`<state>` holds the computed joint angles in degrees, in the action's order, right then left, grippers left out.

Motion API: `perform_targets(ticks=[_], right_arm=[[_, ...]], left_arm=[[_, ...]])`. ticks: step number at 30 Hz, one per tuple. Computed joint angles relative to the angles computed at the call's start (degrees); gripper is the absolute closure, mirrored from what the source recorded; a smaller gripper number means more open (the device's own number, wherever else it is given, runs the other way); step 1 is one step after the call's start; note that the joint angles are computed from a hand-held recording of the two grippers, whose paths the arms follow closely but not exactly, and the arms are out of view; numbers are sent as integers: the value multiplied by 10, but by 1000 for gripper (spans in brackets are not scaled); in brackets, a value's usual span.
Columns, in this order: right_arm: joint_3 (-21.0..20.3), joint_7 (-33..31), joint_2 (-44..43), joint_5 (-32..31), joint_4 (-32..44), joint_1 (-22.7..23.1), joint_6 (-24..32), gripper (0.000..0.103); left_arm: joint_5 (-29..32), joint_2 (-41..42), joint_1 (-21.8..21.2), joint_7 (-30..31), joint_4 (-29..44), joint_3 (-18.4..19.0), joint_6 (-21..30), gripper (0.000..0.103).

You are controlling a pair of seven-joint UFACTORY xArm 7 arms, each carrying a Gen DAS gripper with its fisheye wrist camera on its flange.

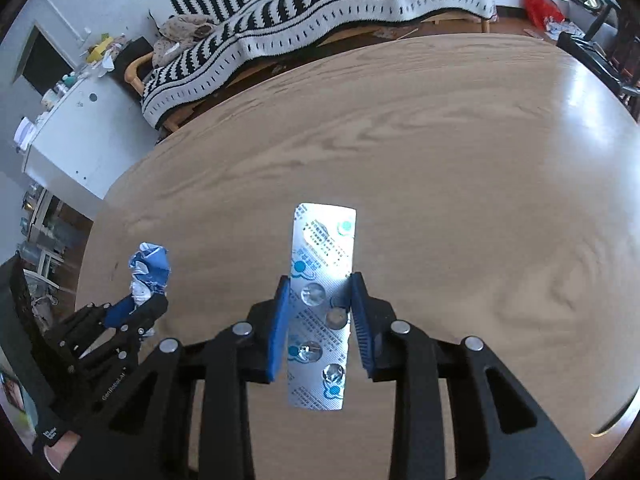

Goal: Collect trash
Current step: 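Grasp the blue-white snack wrapper with the left tool while the right tool grasps the blister pack, then carry the wrapper and blister pack over the black bin with both tools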

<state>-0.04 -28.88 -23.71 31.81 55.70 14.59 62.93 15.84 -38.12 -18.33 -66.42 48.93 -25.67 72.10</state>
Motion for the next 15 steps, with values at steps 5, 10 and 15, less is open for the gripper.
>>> perform_targets(ticks=[5,10,15], right_arm=[[-36,-32,-39,-9,-26,-24,28,73],[-62,-59,-50,-23,-31,-56,23,73],[-86,-77,-32,-27,-14,-89,27,73]], left_arm=[[4,14,-5,-52,35,-39,-5,79],[26,55,1,-98,56,-58,-37,79],[65,125,-11,-122,92,-64,-64,79]])
